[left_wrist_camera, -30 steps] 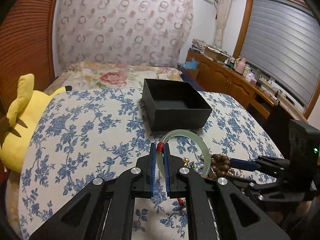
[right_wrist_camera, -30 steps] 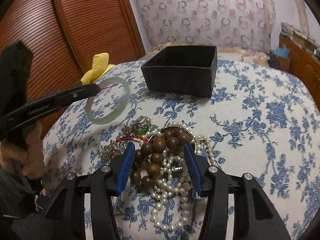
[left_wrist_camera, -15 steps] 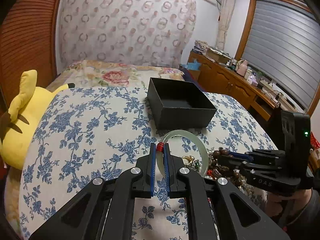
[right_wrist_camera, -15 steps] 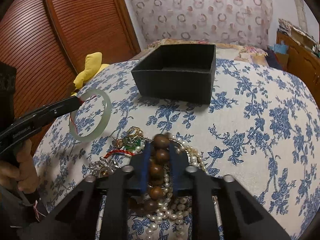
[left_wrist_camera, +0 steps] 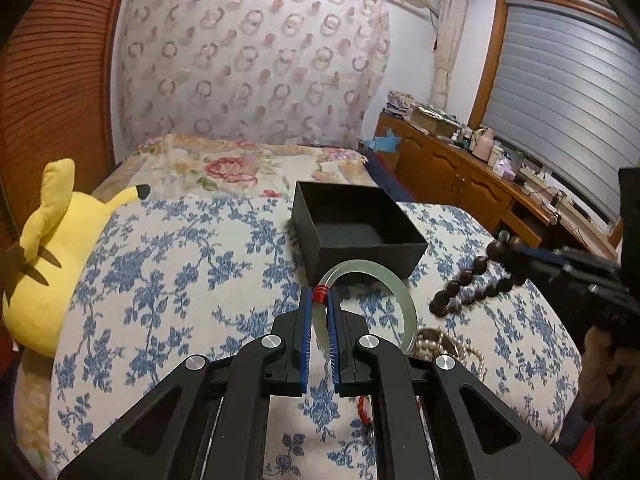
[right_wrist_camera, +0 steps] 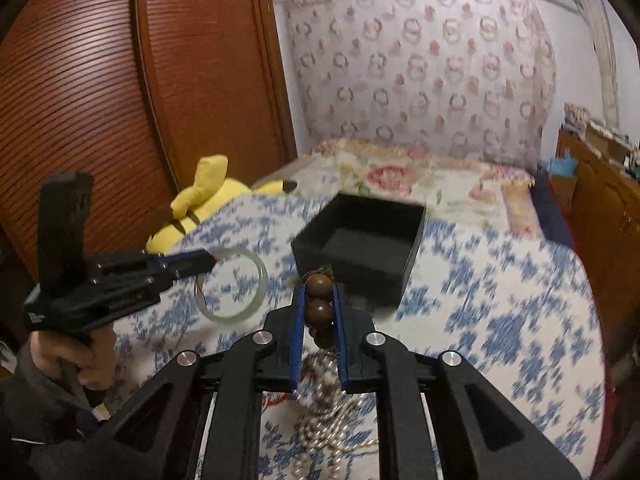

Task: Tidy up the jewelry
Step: 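Lower the bangle and bead bracelet into the black box and open both grippers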

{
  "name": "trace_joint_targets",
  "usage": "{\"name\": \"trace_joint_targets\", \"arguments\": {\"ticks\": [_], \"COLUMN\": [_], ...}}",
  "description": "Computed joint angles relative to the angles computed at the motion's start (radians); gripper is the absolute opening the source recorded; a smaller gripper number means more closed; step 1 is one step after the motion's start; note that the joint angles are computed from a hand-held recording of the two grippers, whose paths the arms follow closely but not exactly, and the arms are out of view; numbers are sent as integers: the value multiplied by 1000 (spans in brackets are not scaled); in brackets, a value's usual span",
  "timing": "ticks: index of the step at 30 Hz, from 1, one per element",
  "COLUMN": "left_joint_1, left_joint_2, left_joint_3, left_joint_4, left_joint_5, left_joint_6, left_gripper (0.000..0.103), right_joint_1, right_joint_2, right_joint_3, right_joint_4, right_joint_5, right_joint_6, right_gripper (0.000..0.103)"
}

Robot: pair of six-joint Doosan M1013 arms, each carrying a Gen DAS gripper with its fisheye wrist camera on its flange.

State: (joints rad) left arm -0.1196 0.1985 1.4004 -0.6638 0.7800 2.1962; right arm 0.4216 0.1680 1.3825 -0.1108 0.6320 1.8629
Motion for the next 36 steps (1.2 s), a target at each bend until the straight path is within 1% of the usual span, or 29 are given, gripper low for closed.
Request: {"name": "trace_joint_targets", "arguments": {"ticks": [5, 13, 15, 19, 24, 27, 29, 31, 32, 36], "left_joint_1": [-12, -24, -30, -37, -42, -46, -49, -54, -57, -68], "left_joint_2": [21, 54, 65, 81, 101, 114, 122, 132, 136, 156], "left_joint_3": [-37, -86, -103, -123, -150, -167, -178, -193, -201, -226], "left_joint_4": [24, 49, 64, 84, 106, 121, 134, 146, 152, 171], "left_joint_5": [1, -3, -3, -7, -3, 3, 5, 13, 16, 26], "left_joint_6": [-24, -48, -59, -74, -102, -121, -131, -142, -146, -163], "left_gripper": [7, 7, 7, 7, 7, 7, 7, 7, 7, 7], "right_joint_1": [-19, -68, -82, -113, -126, -126, -123, -127, -129, -134], "right_joint_2": [12, 59, 78, 129, 180, 198, 205, 204, 202, 177], "right_joint_3": [-33, -102, -126, -186, -234, -246, -247, -239, -233, -191], "right_joint_4": [-28, 34, 75, 193, 245, 236, 204, 235, 245, 243], "right_joint_5": [-14, -18, -19, 18, 68, 97, 115, 115, 112, 82], "right_joint_6": [-16, -102, -138, -216, -239, -217, -177, -190, -194, -180], "right_gripper": [15, 15, 15, 15, 15, 15, 20, 48, 51, 51]}}
